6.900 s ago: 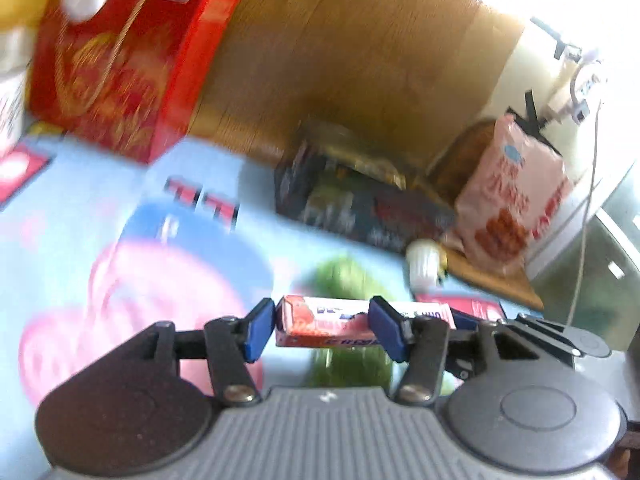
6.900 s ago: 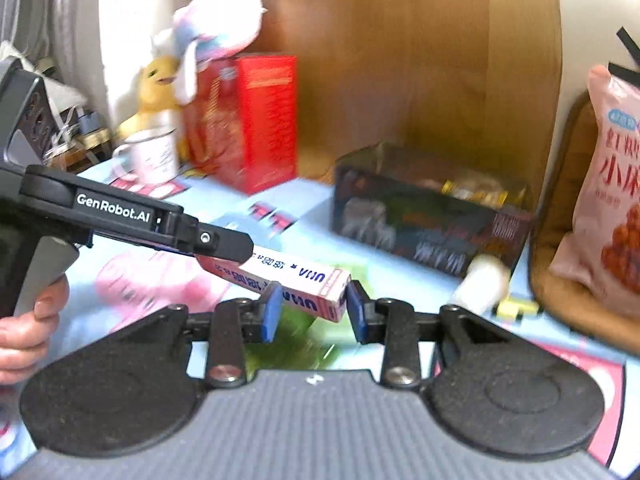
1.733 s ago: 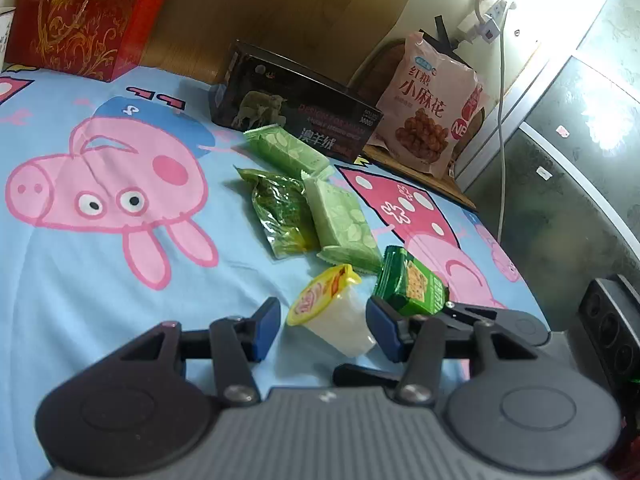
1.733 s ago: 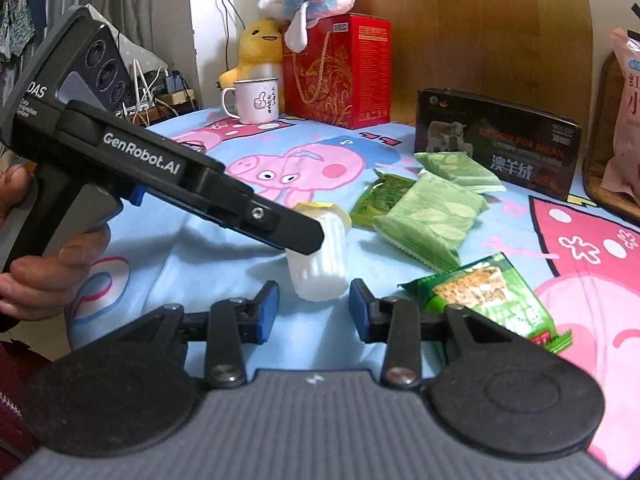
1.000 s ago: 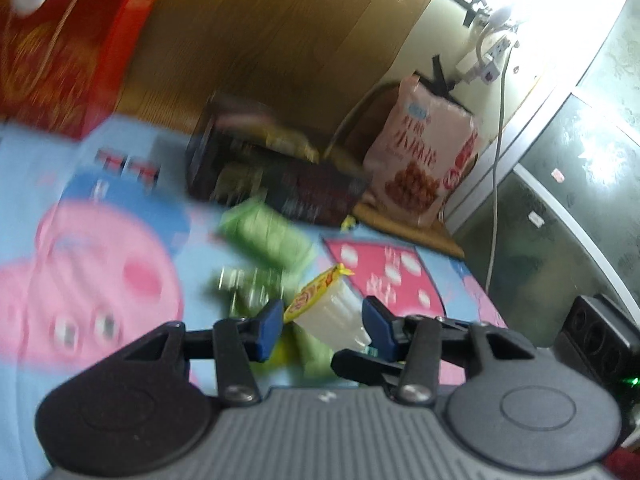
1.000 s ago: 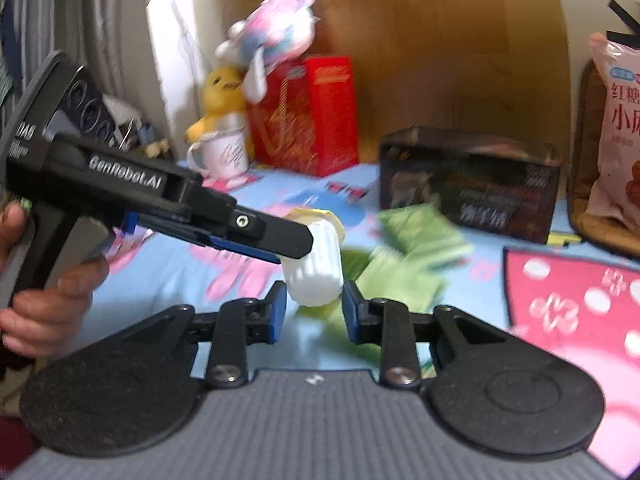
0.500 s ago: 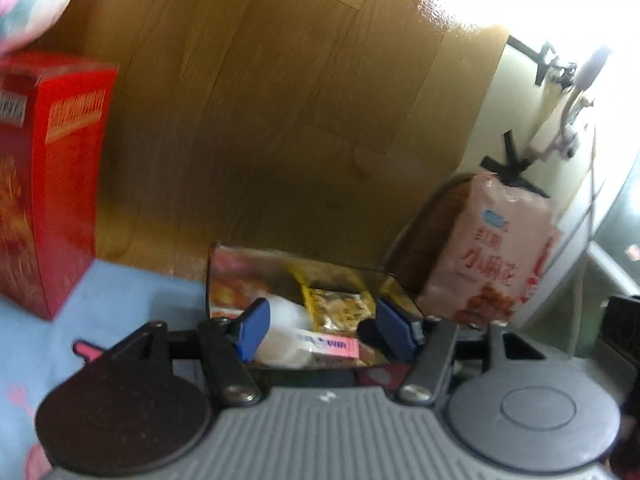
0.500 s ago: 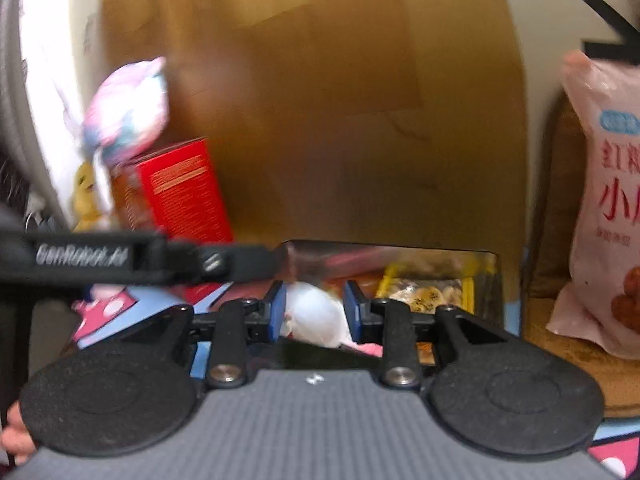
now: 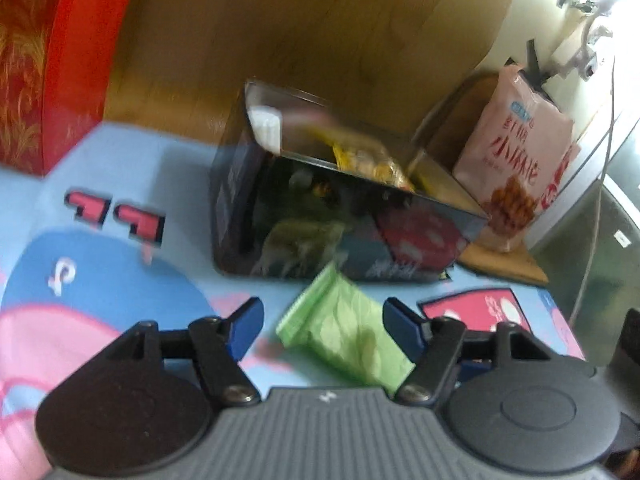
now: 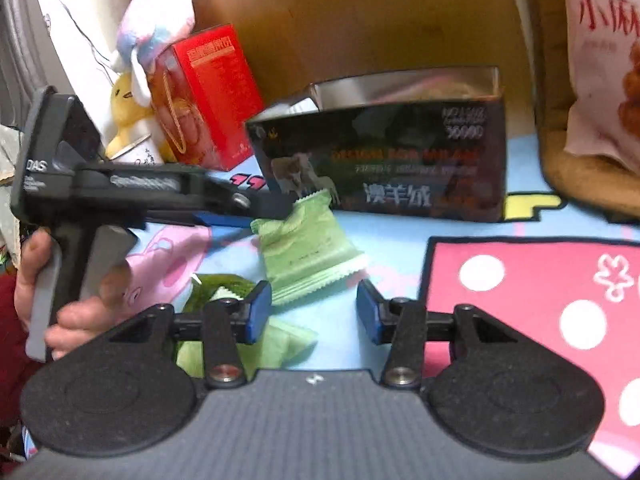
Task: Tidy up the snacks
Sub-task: 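Move the left tool to a green cucumber-print biscuit pack, close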
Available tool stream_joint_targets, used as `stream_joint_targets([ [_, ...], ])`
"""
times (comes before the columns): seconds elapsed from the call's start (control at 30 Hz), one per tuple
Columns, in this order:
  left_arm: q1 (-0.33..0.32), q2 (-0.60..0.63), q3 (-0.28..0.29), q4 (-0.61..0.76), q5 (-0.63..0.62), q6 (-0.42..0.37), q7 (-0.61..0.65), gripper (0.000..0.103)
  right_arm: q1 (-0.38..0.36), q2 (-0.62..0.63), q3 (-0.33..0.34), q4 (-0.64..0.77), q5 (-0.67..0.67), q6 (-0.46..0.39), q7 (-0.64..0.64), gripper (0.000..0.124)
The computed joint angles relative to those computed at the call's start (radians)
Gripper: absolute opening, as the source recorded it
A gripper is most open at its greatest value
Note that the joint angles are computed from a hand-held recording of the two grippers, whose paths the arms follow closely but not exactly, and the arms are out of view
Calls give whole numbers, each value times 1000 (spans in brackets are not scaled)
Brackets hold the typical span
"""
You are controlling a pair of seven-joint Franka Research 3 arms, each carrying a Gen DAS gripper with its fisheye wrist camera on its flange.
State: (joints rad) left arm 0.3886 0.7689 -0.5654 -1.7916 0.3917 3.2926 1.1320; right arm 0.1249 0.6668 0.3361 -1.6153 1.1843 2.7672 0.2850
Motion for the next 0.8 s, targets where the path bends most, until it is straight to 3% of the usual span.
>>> stream_joint_targets([
  [0.03, -24, -18, 21, -5, -23, -10, 23, 57, 3, 8, -1, 12, -9, -14, 11, 50],
  [0.07, -14, -16, 7, -5, 8, -28, 4, 40, 7, 17, -3, 26, -19, -26, 23, 49],
  [0.1, 16, -9, -34, -9, 15, -39, 5, 40, 12, 24, -7, 40, -31, -31, 41, 40],
  [0.13, 22, -29, -39, -36, -7, -22, 14, 40, 36, 31, -24, 57, -59, -16, 84, 40],
  [0.2, -32, -100, 32, -101, -53, 50, 21, 40, 19, 22, 11, 49, -38, 13, 41, 40],
  [0.33, 24, -179, 16, -225, 27, 185, -85, 40, -48, -57, 117, -41, 169, 84, -268, 39],
  [0.47, 3, -278, 67, -364, 46, 300, -136, 40, -71, -160, 146, -149, 370, 83, -516, 39],
  [0.67, -32, -379, 140, -533, 85, 383, -225, 40, -30, -245, 107, -268, 467, 24, -593, 39],
  [0.8, -64, -423, 193, -621, 103, 395, -273, 40, 21, -263, 67, -316, 442, -3, -540, 39],
])
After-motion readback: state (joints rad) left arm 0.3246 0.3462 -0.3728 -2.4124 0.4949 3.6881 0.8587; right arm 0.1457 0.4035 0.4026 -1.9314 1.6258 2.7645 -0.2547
